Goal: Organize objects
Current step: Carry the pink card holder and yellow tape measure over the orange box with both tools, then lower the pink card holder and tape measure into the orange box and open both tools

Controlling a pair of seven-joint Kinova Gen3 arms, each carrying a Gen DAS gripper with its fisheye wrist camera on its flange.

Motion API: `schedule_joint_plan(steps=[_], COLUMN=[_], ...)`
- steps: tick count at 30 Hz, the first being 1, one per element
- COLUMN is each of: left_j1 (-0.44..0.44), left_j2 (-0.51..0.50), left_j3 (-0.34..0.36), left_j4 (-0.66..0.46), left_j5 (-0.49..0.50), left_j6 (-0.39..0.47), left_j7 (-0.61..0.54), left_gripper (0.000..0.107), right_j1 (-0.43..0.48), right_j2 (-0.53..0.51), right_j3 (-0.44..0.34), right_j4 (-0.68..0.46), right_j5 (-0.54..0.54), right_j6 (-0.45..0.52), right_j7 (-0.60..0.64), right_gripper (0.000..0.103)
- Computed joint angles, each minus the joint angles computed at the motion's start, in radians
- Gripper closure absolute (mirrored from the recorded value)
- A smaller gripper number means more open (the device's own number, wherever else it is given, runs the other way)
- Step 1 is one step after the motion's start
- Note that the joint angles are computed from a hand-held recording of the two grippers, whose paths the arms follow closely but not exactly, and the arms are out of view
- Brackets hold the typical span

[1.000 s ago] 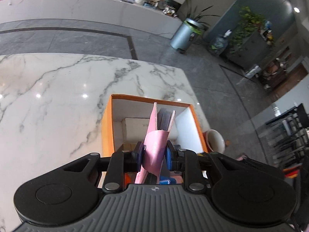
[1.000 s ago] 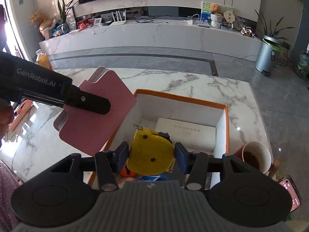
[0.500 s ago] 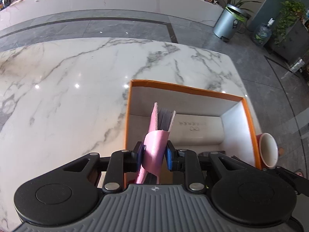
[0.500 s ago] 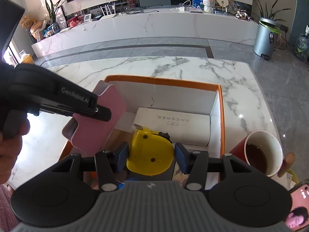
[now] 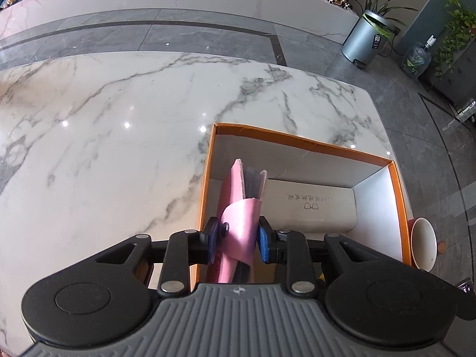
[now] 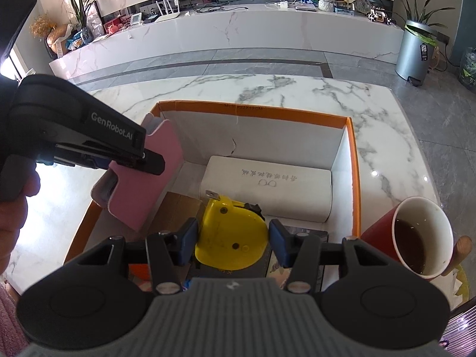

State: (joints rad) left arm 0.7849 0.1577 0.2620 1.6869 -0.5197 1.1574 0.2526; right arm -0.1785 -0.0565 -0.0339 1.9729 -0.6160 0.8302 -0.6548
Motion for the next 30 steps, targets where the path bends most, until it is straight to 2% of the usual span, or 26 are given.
schedule_joint_plan(steps=[8,16,21,26,30], left_j1=[-0.011,-0.025,-0.059,-0.085,-0.097], left_j2=[-0.033,-0.133,-0.169,-0.185,-0.201], left_j3=[0.008,0.066,0.1,0.123,0.132], left_j4=[0.03,0.106,0.135,0.19,0.241], left_j5=[0.005,-0.094,-0.117,-0.143,-0.145], left_j6=[-0.033,-0.078,-0.054,-0.044,-0.044], left_j7=[-0.014,-0.001,-0.024,-0.047,-0.058], left_gripper=[0.074,0.074,0.072,0.072,0.072], right_j1=[-0.013,-0.042,-0.08,-0.131,-0.179], right_j2=[0.011,0.02,0.041,0.087,0.127], right_j3=[-0.012,-0.036,-0.074,-0.113,-0.137], right_j4=[-0.002,-0.011,-0.024,-0.05,-0.078], right_j5=[-0.002,-0.02,0.024,0.13,0.258], right_j6=[-0.003,-0.036,-0.126,-0.206,-0.234], right_j7=[0.001,0.002,-0.102,-0.254,-0.399], right_gripper=[0.049,0.049,0.049,0.049,0.049])
